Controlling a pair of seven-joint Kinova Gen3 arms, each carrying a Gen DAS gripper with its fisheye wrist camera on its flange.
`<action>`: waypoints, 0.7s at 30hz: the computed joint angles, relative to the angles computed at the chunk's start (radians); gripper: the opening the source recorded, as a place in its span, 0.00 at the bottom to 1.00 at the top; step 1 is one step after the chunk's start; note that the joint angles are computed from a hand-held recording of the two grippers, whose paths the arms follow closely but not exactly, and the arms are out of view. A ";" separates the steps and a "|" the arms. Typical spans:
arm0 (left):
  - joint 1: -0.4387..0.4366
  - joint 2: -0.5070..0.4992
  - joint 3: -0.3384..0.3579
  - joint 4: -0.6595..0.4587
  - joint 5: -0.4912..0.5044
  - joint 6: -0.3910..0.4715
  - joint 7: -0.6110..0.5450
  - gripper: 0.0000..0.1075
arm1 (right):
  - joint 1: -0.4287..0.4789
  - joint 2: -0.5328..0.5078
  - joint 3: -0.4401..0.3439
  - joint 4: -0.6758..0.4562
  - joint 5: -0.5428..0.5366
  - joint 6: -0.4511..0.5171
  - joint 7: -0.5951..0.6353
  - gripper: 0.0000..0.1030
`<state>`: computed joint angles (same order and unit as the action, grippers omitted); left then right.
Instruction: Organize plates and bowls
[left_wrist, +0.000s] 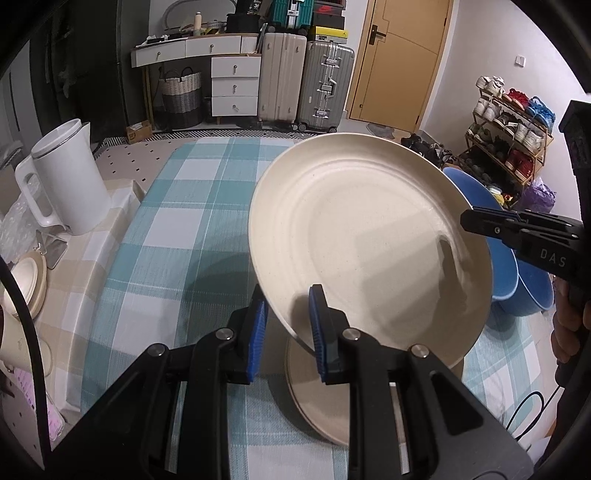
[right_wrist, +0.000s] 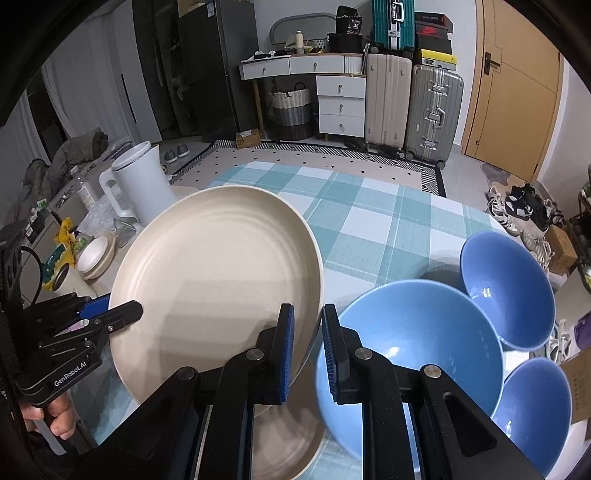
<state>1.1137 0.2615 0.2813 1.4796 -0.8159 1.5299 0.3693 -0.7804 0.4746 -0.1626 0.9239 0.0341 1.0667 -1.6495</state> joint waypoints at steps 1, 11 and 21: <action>0.005 0.001 0.002 -0.001 -0.001 0.004 0.001 0.17 | 0.003 -0.018 -0.003 0.030 -0.004 -0.018 -0.001 0.15; 0.048 0.017 0.008 -0.009 -0.004 0.020 0.030 0.17 | 0.023 -0.128 -0.028 0.217 -0.011 -0.137 -0.044 0.15; 0.065 0.015 0.014 0.006 -0.001 0.010 0.021 0.17 | 0.029 -0.211 -0.050 0.362 0.012 -0.224 -0.108 0.15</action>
